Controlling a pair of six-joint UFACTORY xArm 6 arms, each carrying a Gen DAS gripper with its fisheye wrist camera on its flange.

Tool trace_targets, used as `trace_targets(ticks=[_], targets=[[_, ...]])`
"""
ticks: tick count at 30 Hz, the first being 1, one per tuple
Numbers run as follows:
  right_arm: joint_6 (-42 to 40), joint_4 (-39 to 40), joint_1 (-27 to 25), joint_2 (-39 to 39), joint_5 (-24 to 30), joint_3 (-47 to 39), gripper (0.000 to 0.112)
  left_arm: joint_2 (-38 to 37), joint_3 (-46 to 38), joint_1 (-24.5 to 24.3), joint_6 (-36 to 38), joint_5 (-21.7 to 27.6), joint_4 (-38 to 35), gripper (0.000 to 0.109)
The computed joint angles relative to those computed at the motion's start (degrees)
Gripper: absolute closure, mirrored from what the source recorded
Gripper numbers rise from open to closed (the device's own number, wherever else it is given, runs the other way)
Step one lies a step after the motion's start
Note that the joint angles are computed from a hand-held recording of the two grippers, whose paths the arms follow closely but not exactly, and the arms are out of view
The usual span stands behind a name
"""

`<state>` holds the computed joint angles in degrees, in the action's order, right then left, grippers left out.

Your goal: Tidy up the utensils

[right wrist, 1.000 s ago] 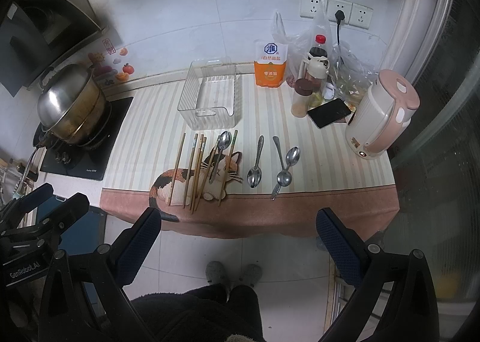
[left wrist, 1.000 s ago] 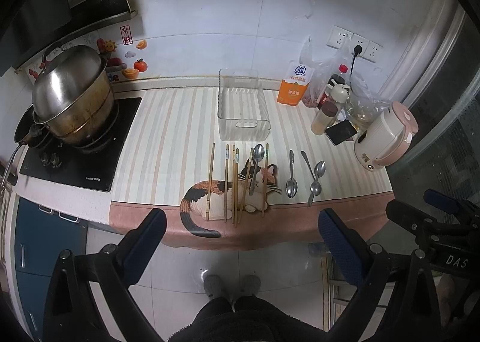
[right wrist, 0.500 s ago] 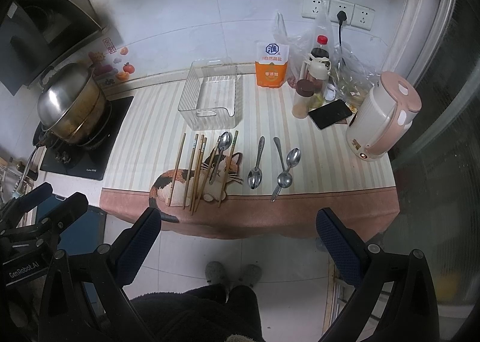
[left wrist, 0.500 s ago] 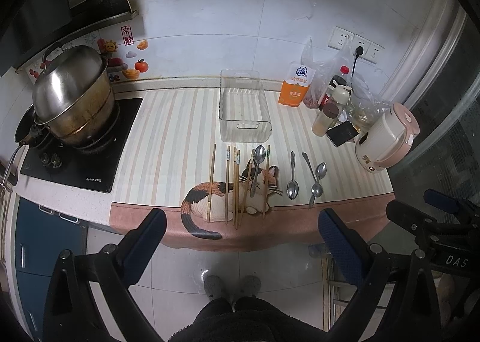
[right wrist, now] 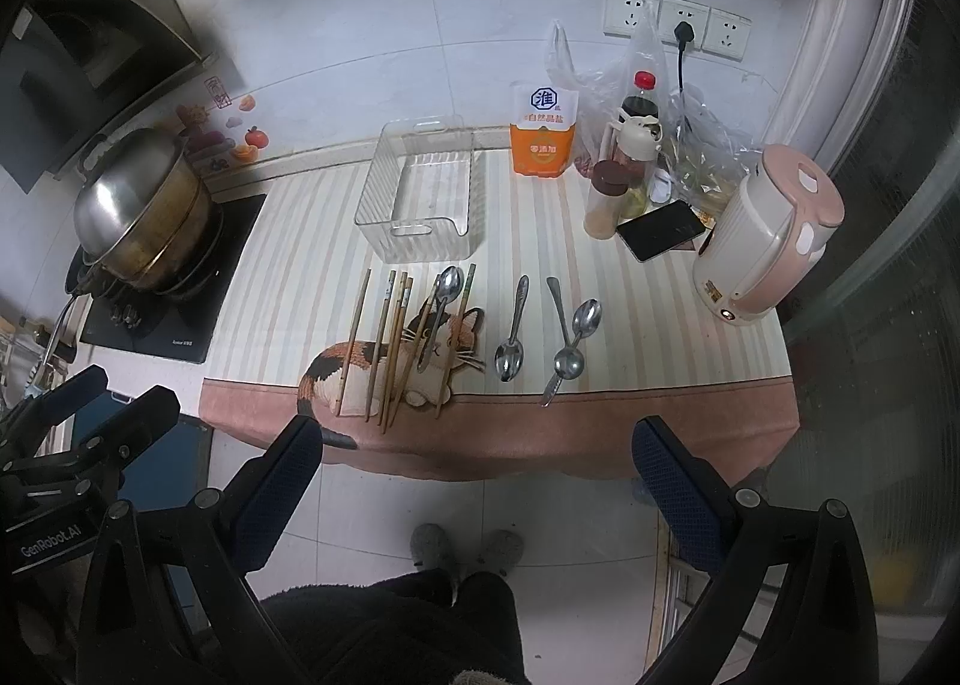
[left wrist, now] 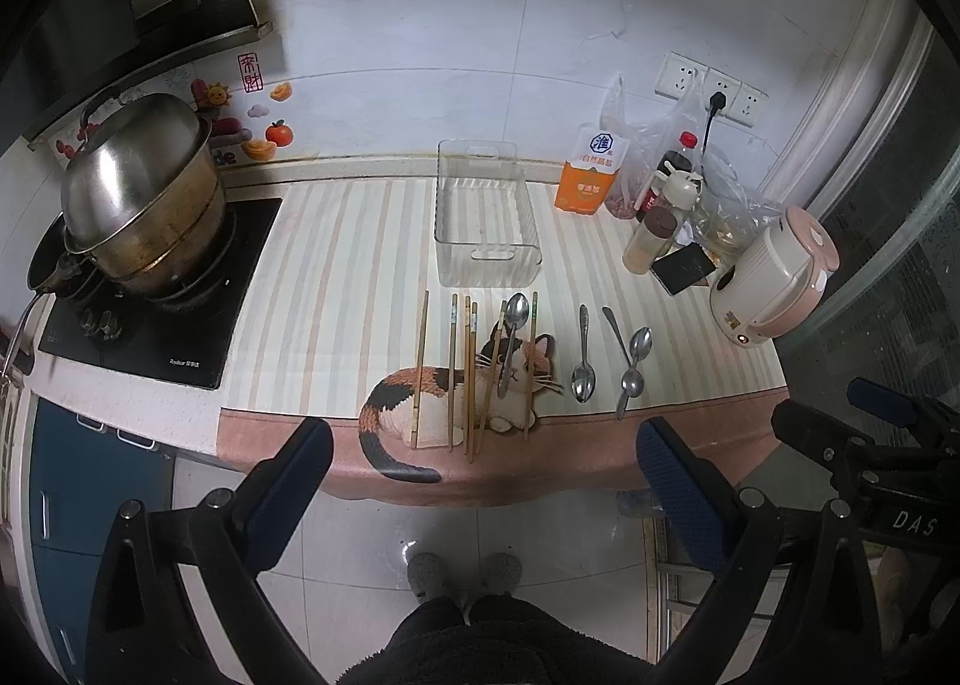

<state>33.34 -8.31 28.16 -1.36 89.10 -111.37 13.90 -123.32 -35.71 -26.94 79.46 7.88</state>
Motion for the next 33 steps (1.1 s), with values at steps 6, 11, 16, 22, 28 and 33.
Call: trace_targets(ticks=[6,11,16,22,28,33], targets=[[0.00,0.03,-0.06,0.14,-0.07,-0.04,0.009,0.89,-1.41,0.05,0.07,0.52,0.02,0.006],[-0.10,0.28,-0.23,-0.09,-0.38,0.45,0.009,0.93,-1.50,0.03,0.11,0.66,0.05,0.006],[0.89,-0.30,-0.37,2.05,-0.69,-1.80,0.009,2.00,-2.39,-0.21,-1.04,0.35,2.92,0.006],[4.84,-2.25,-2.91,-0.37,-9.16,8.49,0.009,7.37,-4.83,-1.01,-5.55,-1.44,18.03,0.006],[4.10,-0.90,-6.57,0.90,-17.78,17.79,0.011,15.89,-8.97,1.08,-6.70,0.93,23.12,0.006],[1.92,1.87,-8.11,8.30,-20.06,17.02,0.025,25.27,-16.41,3.00,-2.42,3.78,20.65,0.006]])
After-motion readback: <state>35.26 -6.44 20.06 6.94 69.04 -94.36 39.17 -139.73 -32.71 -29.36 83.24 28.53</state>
